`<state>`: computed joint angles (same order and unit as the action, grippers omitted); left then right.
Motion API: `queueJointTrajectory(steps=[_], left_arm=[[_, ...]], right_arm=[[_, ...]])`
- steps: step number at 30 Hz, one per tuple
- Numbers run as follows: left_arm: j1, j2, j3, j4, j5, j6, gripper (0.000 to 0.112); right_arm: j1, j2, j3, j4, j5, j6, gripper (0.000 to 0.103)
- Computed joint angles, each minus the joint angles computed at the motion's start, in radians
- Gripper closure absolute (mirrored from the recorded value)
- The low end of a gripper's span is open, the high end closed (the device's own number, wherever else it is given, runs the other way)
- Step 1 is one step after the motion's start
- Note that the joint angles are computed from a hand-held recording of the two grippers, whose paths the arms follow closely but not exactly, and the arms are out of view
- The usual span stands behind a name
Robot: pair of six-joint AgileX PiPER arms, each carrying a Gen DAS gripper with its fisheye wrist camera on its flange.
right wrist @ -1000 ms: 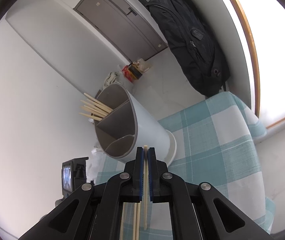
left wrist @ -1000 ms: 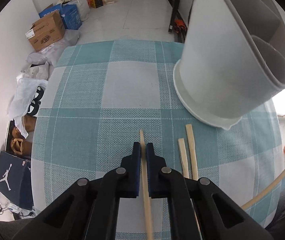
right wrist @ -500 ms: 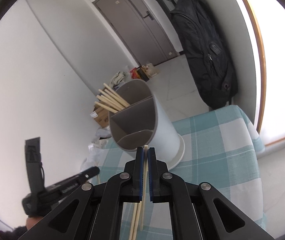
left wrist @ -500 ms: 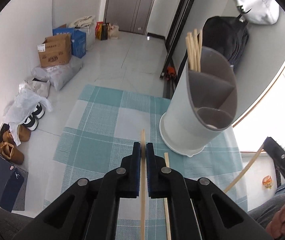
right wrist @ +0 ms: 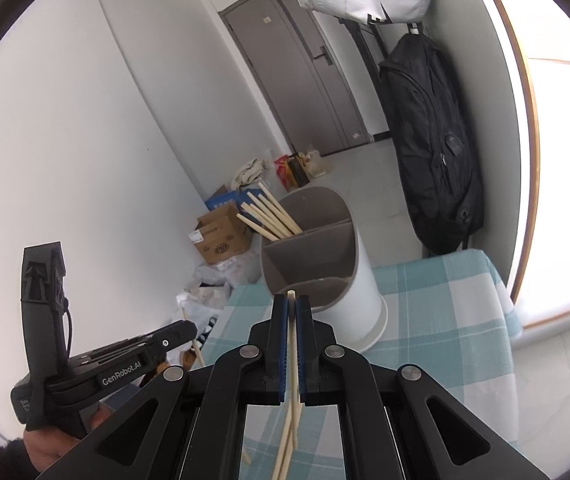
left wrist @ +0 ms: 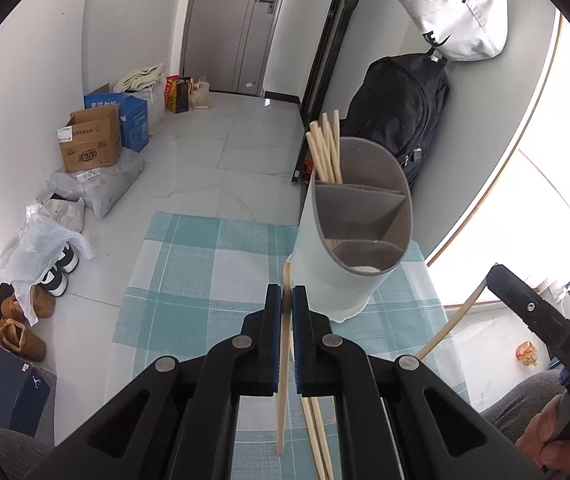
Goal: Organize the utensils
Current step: 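Raise both held chopsticks up over the white holder, then lower both chopsticks into the holder and open both grippers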
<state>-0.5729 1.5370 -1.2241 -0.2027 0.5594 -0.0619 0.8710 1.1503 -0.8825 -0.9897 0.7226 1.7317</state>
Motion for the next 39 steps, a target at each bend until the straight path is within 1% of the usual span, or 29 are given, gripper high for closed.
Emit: queueJointTrajectory(steps=[3,5,9,14,19,21,23,24,26,27,28,30,32,35,36,37,39], left_arm=[[0.007,-0.007,-0.013,-0.038,0.008,0.051,0.111],[-0.003,-0.015,-0.021,-0.039,0.018,0.064,0.111],[-0.017,-0.019,-0.060,-0.049,0.048,0.093,0.111],[-0.027,-0.007,-0.129,-0.052,0.098,0.091,0.111],[-0.019,0.024,-0.253,-0.079,0.173,0.098,0.111],[-0.016,0.046,-0.320,-0.083,0.214,0.088,0.111],[-0.027,0.090,-0.421,-0.028,0.287,0.025,0.111],[-0.023,0.122,-0.490,-0.024,0.334,0.006,0.111],[-0.021,0.157,-0.560,-0.023,0.369,-0.016,0.111],[-0.020,0.186,-0.622,-0.011,0.398,-0.031,0.111],[-0.020,0.200,-0.648,-0.010,0.406,-0.038,0.111],[-0.008,0.250,-0.748,-0.024,0.448,-0.043,0.111],[-0.008,0.285,-0.817,-0.017,0.473,-0.059,0.111],[0.002,0.356,-0.953,-0.028,0.530,-0.073,0.111],[0.007,0.393,-1.025,-0.029,0.561,-0.077,0.111],[0.007,0.414,-1.064,-0.027,0.575,-0.084,0.111],[0.015,0.490,-1.208,-0.035,0.635,-0.097,0.111]], right_arm=[[0.017,0.003,-0.021,-0.011,0.028,-0.007,0.100],[0.024,0.001,-0.033,-0.014,0.043,-0.016,0.100],[0.015,-0.001,-0.055,-0.007,0.050,-0.052,0.100],[-0.033,-0.002,-0.106,0.050,0.048,-0.159,0.100],[-0.126,-0.007,-0.181,0.145,0.009,-0.319,0.100],[-0.178,0.002,-0.233,0.214,-0.011,-0.417,0.100],[-0.234,0.021,-0.291,0.300,-0.025,-0.524,0.100],[-0.256,0.029,-0.314,0.336,-0.029,-0.566,0.100],[-0.311,0.057,-0.377,0.420,-0.024,-0.663,0.100],[-0.343,0.074,-0.413,0.475,-0.021,-0.721,0.100],[-0.358,0.083,-0.434,0.495,-0.014,-0.747,0.100],[-0.403,0.115,-0.499,0.561,-0.003,-0.832,0.100],[-0.444,0.146,-0.556,0.619,0.006,-0.904,0.100],[-0.491,0.193,-0.632,0.684,0.017,-0.993,0.100],[-0.507,0.214,-0.667,0.705,0.024,-1.026,0.100],[-0.520,0.233,-0.698,0.722,0.031,-1.056,0.100],[-0.545,0.272,-0.759,0.750,0.045,-1.110,0.100]])
